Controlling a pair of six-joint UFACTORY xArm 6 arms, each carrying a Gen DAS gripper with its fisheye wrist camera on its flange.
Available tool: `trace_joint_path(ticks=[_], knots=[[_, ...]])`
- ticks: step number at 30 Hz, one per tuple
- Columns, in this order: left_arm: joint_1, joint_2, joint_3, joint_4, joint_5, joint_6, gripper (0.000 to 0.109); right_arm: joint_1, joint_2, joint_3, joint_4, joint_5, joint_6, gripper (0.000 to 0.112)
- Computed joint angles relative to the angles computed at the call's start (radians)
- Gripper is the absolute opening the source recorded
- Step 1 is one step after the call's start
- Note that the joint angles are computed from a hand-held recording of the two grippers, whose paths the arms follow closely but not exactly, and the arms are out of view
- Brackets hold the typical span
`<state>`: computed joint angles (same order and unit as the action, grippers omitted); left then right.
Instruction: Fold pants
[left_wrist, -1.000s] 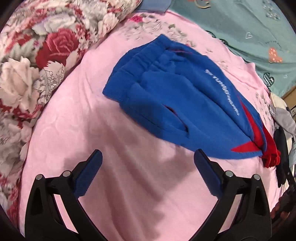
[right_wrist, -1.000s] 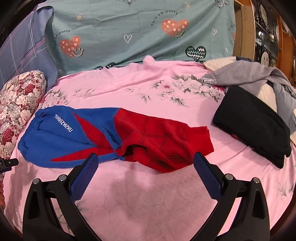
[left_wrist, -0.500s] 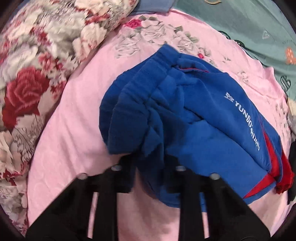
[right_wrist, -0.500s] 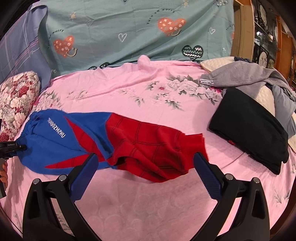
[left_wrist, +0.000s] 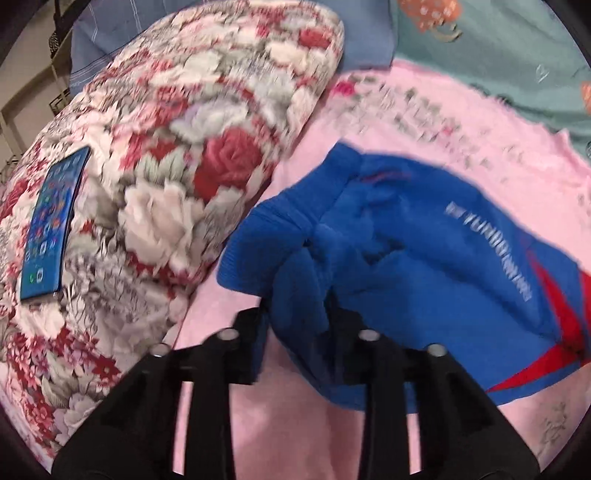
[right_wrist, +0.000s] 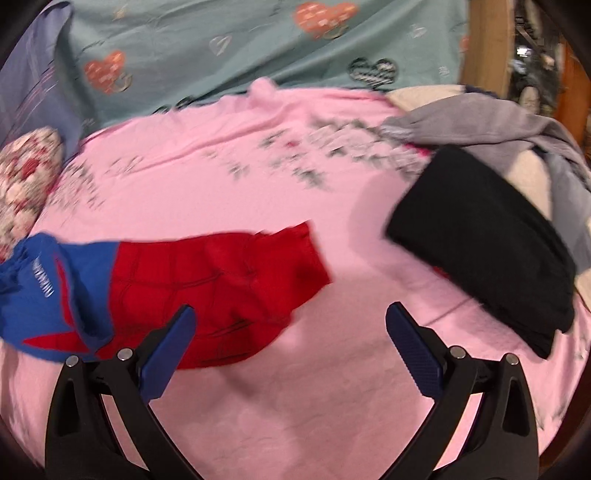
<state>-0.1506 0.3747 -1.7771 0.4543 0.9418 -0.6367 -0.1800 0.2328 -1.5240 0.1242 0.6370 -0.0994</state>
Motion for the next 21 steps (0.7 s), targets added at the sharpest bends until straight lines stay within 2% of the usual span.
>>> trace_joint_path(ticks=[1, 3, 5, 7, 9, 11, 12, 14, 18, 19, 21], knots=[[-0.001, -0.008, 0.011, 0.013, -0.004, -0.019, 0.048, 0.009, 0.005, -0.009, 0.032, 0.019, -0.053, 0.102], [-0.005, -0.044, 0.061, 0.065, -0.064, -0.068, 0.079, 0.032, 0.006, -0.016, 0.091, 0.057, -0.198, 0.102], [-0.023, -0.059, 0.070, 0.153, -0.099, -0.102, 0.083, 0.059, -0.008, 0.005, 0.100, 0.065, -0.297, 0.102], [-0.036, -0.045, 0.047, 0.153, -0.131, -0.070, 0.085, 0.093, -0.014, 0.029, 0.054, 0.055, -0.361, 0.102], [-0.039, -0.023, 0.019, 0.074, -0.165, -0.002, 0.089, 0.121, -0.016, 0.056, 0.021, 0.014, -0.411, 0.102], [-0.045, 0.009, -0.016, -0.058, -0.165, 0.089, 0.089, 0.140, 0.014, 0.043, -0.044, 0.005, -0.427, 0.101], [-0.048, 0.028, -0.031, -0.106, -0.162, 0.121, 0.089, 0.147, 0.036, 0.023, -0.070, 0.017, -0.439, 0.097], [-0.061, 0.081, -0.081, -0.176, -0.135, 0.182, 0.089, 0.149, 0.077, -0.031, -0.065, 0.059, -0.459, 0.071], [-0.082, 0.146, -0.128, -0.224, -0.075, 0.253, 0.089, 0.130, 0.156, -0.183, 0.048, 0.202, -0.535, 0.052], [-0.083, 0.166, -0.145, -0.240, -0.057, 0.270, 0.089, 0.121, 0.184, -0.245, 0.087, 0.264, -0.555, 0.040], [-0.083, 0.185, -0.159, -0.252, -0.031, 0.273, 0.091, 0.100, 0.234, -0.355, 0.157, 0.375, -0.570, 0.037]])
